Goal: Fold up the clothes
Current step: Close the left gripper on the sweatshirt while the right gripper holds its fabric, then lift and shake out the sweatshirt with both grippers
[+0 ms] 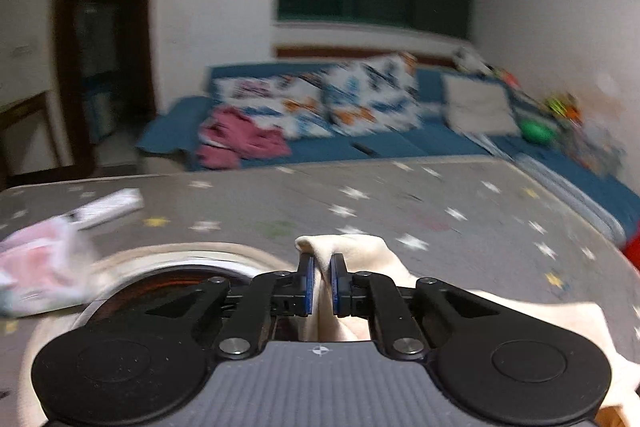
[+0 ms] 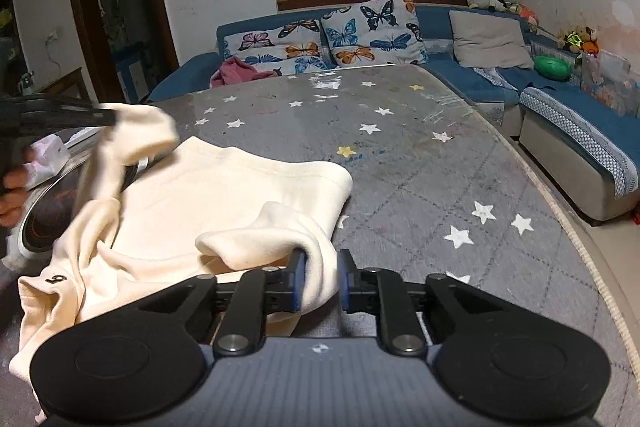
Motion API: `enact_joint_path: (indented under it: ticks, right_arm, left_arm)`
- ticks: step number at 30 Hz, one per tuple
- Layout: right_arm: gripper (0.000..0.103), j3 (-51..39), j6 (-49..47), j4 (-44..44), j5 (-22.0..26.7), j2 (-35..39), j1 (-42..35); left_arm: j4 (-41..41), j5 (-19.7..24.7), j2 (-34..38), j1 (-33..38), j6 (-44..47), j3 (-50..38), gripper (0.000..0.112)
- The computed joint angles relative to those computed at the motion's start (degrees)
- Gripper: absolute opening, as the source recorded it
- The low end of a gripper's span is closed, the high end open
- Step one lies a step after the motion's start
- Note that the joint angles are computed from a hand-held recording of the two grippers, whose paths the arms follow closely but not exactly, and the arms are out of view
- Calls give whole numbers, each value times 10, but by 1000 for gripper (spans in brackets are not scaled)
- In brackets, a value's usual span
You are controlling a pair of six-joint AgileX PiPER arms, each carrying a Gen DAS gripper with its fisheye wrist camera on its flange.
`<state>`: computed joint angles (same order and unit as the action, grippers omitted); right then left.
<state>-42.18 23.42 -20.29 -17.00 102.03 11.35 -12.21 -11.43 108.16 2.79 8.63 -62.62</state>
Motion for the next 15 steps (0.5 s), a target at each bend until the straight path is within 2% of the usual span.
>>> enact_joint_path:
  ticks: [2,6,11,15]
  right_arm:
    - [12,1,-12,16,-3,0,2]
    - [9,8,-54,68,-10,-1,10]
    - [6,28,-88,114,-27,-22,20]
    - [6,47,-108,136,-35,-42,25]
  left_arm:
    - [-32,-23,-28,20,15,39,9]
    - [-43,-59,-84,72,3,122,9]
    - [-3,-79,-149,145,-56,222,9]
    - [-46,-119,-196,172,-9,304,9]
